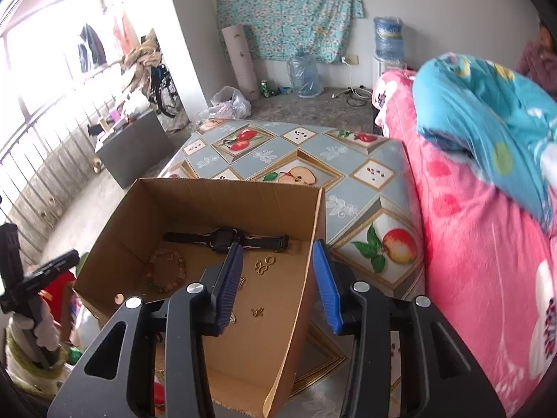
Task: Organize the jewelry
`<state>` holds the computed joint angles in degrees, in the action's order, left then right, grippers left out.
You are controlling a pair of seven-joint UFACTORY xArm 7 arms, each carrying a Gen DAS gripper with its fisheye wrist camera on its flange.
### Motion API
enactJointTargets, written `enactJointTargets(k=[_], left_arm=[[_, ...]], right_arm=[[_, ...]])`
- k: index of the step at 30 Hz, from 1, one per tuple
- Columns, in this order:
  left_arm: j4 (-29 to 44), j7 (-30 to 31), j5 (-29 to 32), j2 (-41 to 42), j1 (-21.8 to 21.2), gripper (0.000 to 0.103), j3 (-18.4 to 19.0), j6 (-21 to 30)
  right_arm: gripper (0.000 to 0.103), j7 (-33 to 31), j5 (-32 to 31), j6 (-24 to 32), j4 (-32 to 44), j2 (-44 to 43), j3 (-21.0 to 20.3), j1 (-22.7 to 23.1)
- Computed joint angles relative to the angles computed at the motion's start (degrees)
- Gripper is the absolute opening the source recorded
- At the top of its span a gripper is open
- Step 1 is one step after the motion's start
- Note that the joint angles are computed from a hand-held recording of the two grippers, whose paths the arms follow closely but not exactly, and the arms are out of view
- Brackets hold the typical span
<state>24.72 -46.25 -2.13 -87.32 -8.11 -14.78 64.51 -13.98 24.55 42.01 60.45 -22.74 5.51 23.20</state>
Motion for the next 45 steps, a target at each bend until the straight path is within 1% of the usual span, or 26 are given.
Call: enactJointTargets(k=[2,4,7,8,12,14,17,24,27,29,31,33,35,37,40,45], left_arm=[[-1.41,-1.04,-1.77,-0.33,-0.72,0.065,1.03,-0.51],[-3.04,-2.17,-3.8,-0.89,-1.66,0.066,1.83,-1.56],[-5.13,-3.75,-6.68,-1.32,-3.33,0.066,2.25,-3.79],[-5.75,-3.85,-7.37,-1.24,-4.03,0.066,2.39,-4.83],[-7.17,-4.98,-10.08,1.54,-6.92,0.067,1.49,-9.38],[-5.49,-6.23,-8.83,3.85,-6.63,0.069,-0.86,-8.59],[-2.82,-7.78,-6.66,6.3,-6.66,0.07,-3.31,-6.62],[0.0,-11.01,-4.88,3.15,-8.91,0.07,-5.73,-2.59],[-0.28,-11.36,-4.65,1.64,-9.91,0.071,-6.61,-2.49],[-0.96,-11.5,-4.59,0.72,-10.33,0.071,-6.59,-2.94],[-2.03,-11.69,-4.8,-0.72,-10.64,0.072,-5.55,-3.91],[-2.83,-11.29,-4.03,-2.05,-10.18,0.072,-5.13,-4.55],[-3.03,-11.02,-3.44,-1.94,-9.19,0.072,-4.45,-4.12],[-4.52,-10.27,-3.89,-1.76,-9.22,0.072,-2.86,-6.17],[-6.4,-8.51,-5.24,0.88,-9.88,0.072,-0.48,-8.86],[-5.28,-9.4,-4.63,3.05,-8.44,0.074,-1.7,-8.15]], right_arm=[[0.045,-0.14,5.19,3.03,-1.91,-0.96,-2.74,0.94],[0.045,-0.33,9.6,5.6,-4.26,-1.63,-4.44,1.21],[0.045,0.14,12.37,9.26,-6.6,-1.49,-4.57,0.72],[0.048,0.49,12.39,9.41,-7.35,-1.69,-3.97,0.3],[0.049,2.37,9.95,7.63,-9.2,-3.76,-1.37,-0.64],[0.049,3.15,9.39,7.17,-9.76,-4.55,-1.26,-0.6],[0.049,4.14,9.28,6.78,-10.99,-6.25,-1.52,-0.32],[0.049,5.34,7.97,6.76,-14.18,-12.16,-2.01,0.53],[0.049,5.25,7.79,6.71,-15.41,-13.8,-2.59,1.13],[0.049,4.89,7.99,6.33,-15.79,-14.07,-3.01,1.53],[0.049,4.69,8.58,5.84,-15.9,-13.78,-3.48,1.85],[0.049,4.67,8.93,5.1,-16.01,-13.14,-3.5,1.96],[0.049,5.4,8.43,4.73,-15.8,-11.84,-2.93,1.69],[0.051,6.71,7.86,4.69,-15.45,-11.19,-2.27,1.44],[0.051,8.35,5.92,4.71,-15.07,-11.26,-1.13,1.13],[0.051,7.84,6.72,4.88,-16.64,-12.81,-2.14,2.38]])
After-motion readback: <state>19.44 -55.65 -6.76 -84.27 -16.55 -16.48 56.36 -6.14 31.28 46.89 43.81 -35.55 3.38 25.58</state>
